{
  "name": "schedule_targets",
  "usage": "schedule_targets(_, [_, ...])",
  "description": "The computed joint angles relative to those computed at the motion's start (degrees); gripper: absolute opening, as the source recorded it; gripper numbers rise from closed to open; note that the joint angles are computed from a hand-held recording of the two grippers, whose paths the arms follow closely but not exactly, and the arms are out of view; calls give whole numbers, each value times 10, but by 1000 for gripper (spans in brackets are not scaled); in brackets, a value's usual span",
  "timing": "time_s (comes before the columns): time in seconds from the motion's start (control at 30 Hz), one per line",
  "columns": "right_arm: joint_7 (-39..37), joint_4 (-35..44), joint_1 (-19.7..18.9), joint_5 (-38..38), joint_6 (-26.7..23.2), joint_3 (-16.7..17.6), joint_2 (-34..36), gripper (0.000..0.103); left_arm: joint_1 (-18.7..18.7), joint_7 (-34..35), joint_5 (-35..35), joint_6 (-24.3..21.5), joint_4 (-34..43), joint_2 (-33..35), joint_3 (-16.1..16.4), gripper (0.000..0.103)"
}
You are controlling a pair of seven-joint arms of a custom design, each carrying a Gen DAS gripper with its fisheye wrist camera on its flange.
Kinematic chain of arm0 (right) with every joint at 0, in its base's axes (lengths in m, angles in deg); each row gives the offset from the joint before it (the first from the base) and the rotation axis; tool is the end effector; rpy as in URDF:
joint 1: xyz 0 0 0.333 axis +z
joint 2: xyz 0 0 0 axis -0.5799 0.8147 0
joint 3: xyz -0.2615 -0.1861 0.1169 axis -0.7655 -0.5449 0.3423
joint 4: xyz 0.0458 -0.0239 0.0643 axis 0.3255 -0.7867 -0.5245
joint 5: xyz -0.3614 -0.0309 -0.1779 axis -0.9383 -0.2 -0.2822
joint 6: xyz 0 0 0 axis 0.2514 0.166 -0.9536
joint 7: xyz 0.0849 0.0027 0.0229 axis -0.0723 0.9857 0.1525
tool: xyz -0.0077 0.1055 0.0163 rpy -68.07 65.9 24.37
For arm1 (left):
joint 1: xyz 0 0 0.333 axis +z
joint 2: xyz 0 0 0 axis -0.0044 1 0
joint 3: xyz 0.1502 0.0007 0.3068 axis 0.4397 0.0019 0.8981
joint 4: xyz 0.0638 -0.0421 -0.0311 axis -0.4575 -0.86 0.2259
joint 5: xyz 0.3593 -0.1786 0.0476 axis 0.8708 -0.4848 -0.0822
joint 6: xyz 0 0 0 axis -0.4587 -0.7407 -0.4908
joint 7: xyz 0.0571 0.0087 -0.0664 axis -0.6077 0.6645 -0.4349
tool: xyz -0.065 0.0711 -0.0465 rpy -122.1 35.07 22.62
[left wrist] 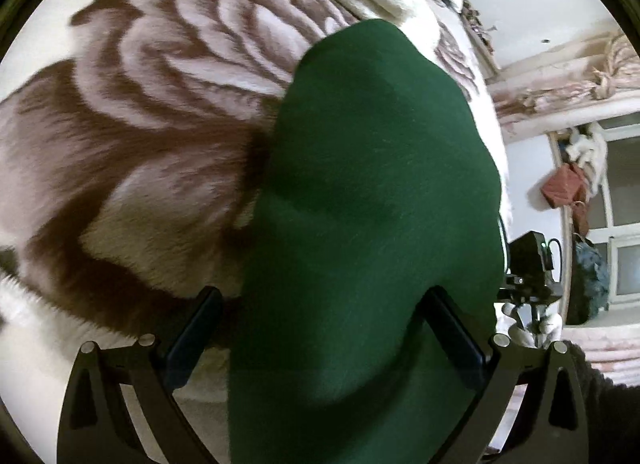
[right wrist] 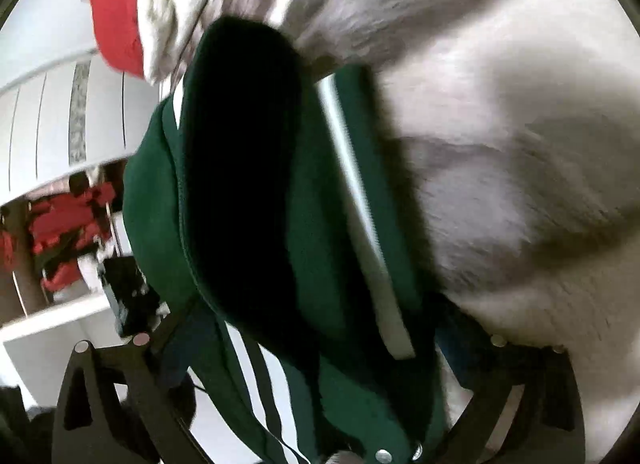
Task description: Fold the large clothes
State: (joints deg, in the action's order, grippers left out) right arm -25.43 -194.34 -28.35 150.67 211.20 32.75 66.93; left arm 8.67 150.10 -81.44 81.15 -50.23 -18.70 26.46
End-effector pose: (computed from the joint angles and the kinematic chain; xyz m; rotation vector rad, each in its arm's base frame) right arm 0.4092 0.0654 0.2690 -1.0883 2.0568 0.8557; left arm 0.5533 0.0085 0.3582 1.5921 -2.1273 0.6252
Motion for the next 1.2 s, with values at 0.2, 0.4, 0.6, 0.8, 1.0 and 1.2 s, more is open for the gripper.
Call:
schedule_targets(0.2, [-35,22,0,7,-58,3,26,103,-4,43,-27,0,3,7,-9,102])
schedule_targets(0.4, [-11,54,23,41,-11,27,50,91,1,68,-38,2,0,0,-2,68])
schedule_targets(0.6, [24,70,51,53,27,43,26,44,9,75,-54,-34,24,-5,2,52])
schedule_targets(0.8, [40,58,55,51,36,28,-42,41,6,76,-72,-66,65,-6,-1,51])
schedule_targets(1.0, [94,99,45,-37,47,8,-73,40,-1,60,-99,-74,153,42,-13,51])
schedule_targets(1.2, [126,204,27,-108,53,-11,-37,40,1,38,-105,-81,311,134,-46,51])
